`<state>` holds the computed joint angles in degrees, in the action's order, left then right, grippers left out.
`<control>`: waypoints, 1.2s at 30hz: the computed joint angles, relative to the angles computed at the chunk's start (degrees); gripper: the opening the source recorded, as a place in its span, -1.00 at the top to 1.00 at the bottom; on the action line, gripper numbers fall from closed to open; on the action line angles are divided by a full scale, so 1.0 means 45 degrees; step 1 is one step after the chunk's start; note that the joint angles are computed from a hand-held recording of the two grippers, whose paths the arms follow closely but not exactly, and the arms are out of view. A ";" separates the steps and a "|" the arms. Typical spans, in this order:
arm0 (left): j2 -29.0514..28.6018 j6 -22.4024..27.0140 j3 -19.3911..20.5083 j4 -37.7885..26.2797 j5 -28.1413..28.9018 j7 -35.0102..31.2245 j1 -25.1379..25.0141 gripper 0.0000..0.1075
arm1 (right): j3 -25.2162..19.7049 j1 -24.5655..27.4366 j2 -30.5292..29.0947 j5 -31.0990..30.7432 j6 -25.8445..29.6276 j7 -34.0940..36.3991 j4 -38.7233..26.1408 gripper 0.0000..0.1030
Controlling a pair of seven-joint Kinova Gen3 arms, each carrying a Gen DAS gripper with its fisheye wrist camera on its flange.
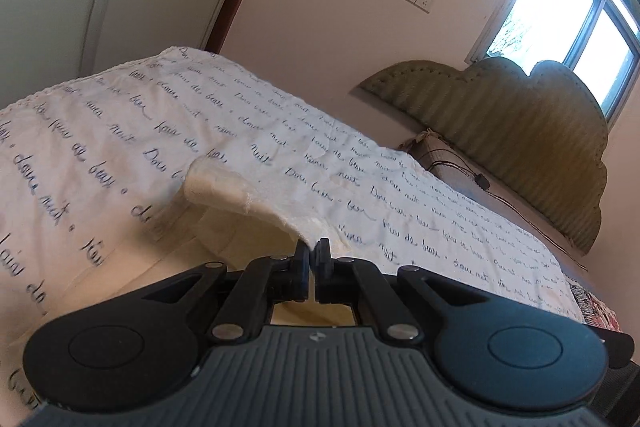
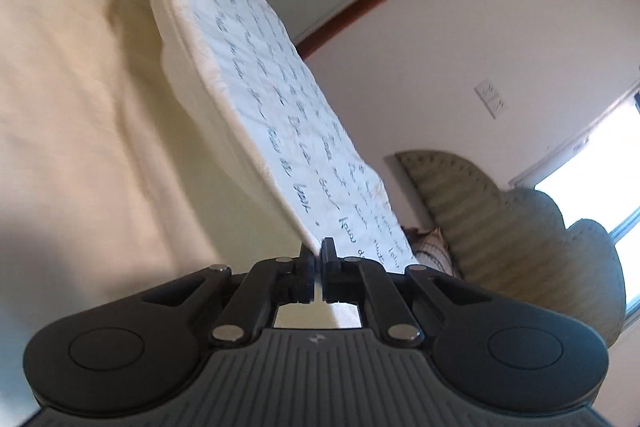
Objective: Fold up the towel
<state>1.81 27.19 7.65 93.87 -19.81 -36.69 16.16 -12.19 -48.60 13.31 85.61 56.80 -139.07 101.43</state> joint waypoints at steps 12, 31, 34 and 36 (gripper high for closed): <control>-0.2602 0.1911 0.1052 0.2492 0.2313 -0.1837 -0.0890 0.98 | -0.3556 -0.1921 -0.0295 -0.3320 0.3768 -0.0660 0.0344 0.95; -0.2974 0.2459 0.1616 0.3328 0.0693 -0.0217 -0.1798 0.58 | -0.1362 -0.4595 0.1132 -0.3500 0.4114 -0.1703 -0.0608 0.87; -0.3327 0.3606 0.1988 0.2784 0.0298 -0.0140 -0.2023 0.56 | -0.2361 -0.3708 -0.0007 -0.3895 0.3637 -0.1714 -0.0294 0.86; -0.3409 0.4147 0.2581 0.2444 -0.0639 0.0120 -0.2088 0.56 | -0.2618 -0.2793 -0.1187 -0.4432 0.2811 -0.2649 -0.0286 0.86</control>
